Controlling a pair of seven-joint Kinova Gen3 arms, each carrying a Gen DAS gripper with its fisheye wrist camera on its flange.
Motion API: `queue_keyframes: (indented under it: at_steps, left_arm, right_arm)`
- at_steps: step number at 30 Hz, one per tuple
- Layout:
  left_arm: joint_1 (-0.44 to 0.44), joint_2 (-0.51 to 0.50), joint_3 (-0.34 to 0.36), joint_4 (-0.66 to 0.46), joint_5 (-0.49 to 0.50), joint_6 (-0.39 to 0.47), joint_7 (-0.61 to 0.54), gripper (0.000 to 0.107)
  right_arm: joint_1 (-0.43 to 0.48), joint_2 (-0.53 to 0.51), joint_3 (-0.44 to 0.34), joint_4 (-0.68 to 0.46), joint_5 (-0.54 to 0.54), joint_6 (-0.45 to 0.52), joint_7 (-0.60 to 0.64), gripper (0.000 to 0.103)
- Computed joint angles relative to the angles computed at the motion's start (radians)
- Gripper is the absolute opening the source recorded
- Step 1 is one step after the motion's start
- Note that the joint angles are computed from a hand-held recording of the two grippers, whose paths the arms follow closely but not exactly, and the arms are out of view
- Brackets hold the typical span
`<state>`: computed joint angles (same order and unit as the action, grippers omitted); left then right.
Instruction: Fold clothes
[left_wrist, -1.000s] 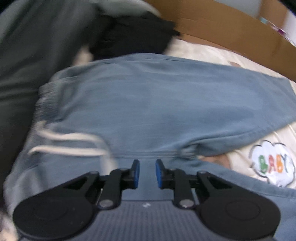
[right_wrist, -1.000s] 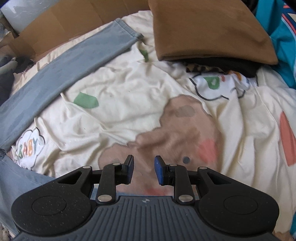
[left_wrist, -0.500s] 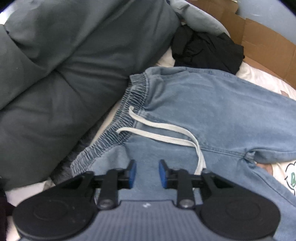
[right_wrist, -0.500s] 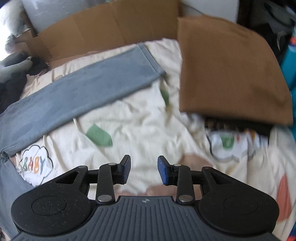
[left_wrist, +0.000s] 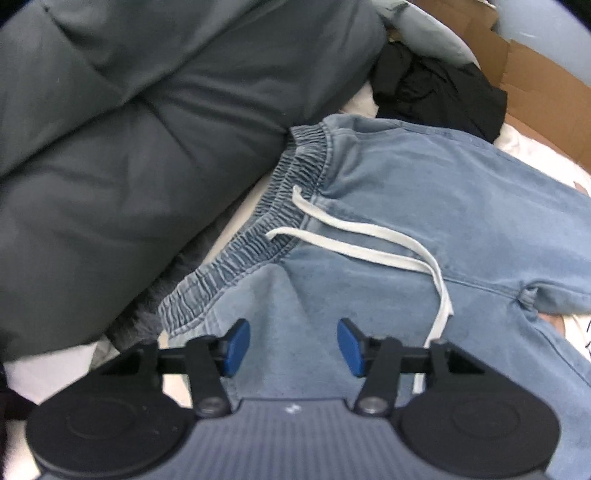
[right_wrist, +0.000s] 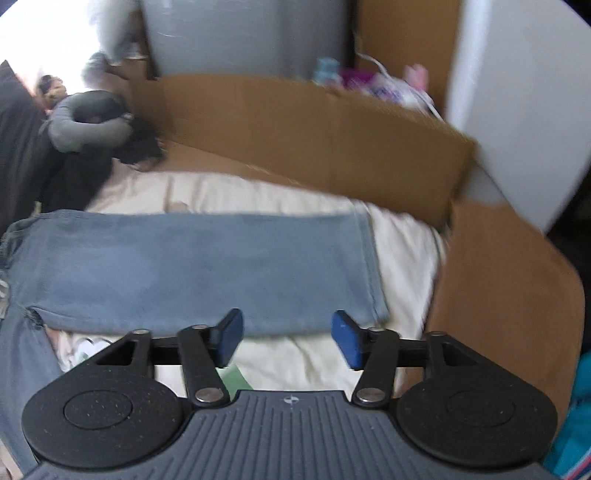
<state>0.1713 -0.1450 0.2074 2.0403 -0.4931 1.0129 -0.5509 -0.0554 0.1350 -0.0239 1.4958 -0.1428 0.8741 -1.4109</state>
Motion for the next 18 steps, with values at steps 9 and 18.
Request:
queue_keyframes:
  at_steps: [9,18]
  left_arm:
    - [-0.064,-0.047,-0.058,0.096,0.039,-0.177,-0.073,0.032]
    - [-0.115,0.077,-0.104,0.099,0.104,-0.234,-0.204,0.017]
  right_arm:
    - [-0.111,0.113,-0.038,-0.29,0.035,0.226,-0.078,0.073]
    - [-0.188,0.139,-0.071,-0.357,0.036,0.267,-0.144,0.084]
